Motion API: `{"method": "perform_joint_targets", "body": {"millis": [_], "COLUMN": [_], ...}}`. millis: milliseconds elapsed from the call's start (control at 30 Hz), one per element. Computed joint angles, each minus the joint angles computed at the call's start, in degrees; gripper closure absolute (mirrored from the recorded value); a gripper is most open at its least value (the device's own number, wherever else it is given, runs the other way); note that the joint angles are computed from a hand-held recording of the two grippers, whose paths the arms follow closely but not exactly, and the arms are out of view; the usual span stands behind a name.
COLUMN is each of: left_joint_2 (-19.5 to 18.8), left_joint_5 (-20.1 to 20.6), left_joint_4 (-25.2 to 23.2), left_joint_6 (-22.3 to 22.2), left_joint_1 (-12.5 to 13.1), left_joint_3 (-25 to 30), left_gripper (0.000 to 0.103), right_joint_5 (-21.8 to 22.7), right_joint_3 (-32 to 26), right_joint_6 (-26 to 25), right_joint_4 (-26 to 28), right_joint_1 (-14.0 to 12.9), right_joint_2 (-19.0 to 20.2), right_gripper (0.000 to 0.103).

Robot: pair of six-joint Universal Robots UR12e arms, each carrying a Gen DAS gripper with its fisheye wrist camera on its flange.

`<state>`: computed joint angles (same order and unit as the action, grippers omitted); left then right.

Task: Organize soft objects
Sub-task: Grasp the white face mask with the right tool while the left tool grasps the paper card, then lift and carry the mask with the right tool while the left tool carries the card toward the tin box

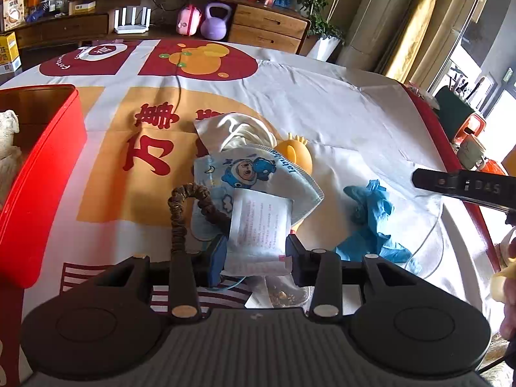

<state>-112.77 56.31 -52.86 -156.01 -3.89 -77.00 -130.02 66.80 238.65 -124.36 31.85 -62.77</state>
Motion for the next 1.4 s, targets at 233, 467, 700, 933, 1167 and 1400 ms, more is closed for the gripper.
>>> {"method": "perform_joint_targets", "body": {"millis": [233, 467, 700, 933, 1167, 1400], "left_joint_2": [0.05, 0.12, 0.47, 1.12, 1.35, 0.32], "left_joint_5": [-0.30, -1.29, -2.60, -4.04, -4.11, -3.70], "left_joint_4": [-0.27, -0.61, -0.46, -1.17, -1.34, -1.34], "left_joint_6": [-1.06, -2.37, -3.08, -3.01, -3.13, -3.05], "left_joint_1": [0.48, 1.22, 2.00, 3.06, 4.45, 5.93], "left_joint_3": [0.40, 0.96, 1.19, 1.92, 3.52, 5.74], "left_gripper": [0.064, 0.064, 0.064, 0.064, 0.064, 0.064], "right_joint_5": [-1.28, -1.43, -0.51, 1.18, 3.03, 4.22], "right_joint_3": [0.61, 0.59, -1.16, -5.24, -11.25, -18.61], "right_joint_6": [-0.43, -1.89, -5.30, -9.32, -13.27, -16.66], "right_joint_4": [-1.55, -3.93, -5.50, -5.95, -5.64, -4.12], "right_joint_1": [0.39, 0.91, 1.58, 2.09, 2.36, 2.65], "right_joint_2": [-0.95, -1.64, -1.40, 0.71, 4.02, 8.31], "right_gripper": [0.091, 0.091, 0.091, 0.091, 0.091, 0.091]}}
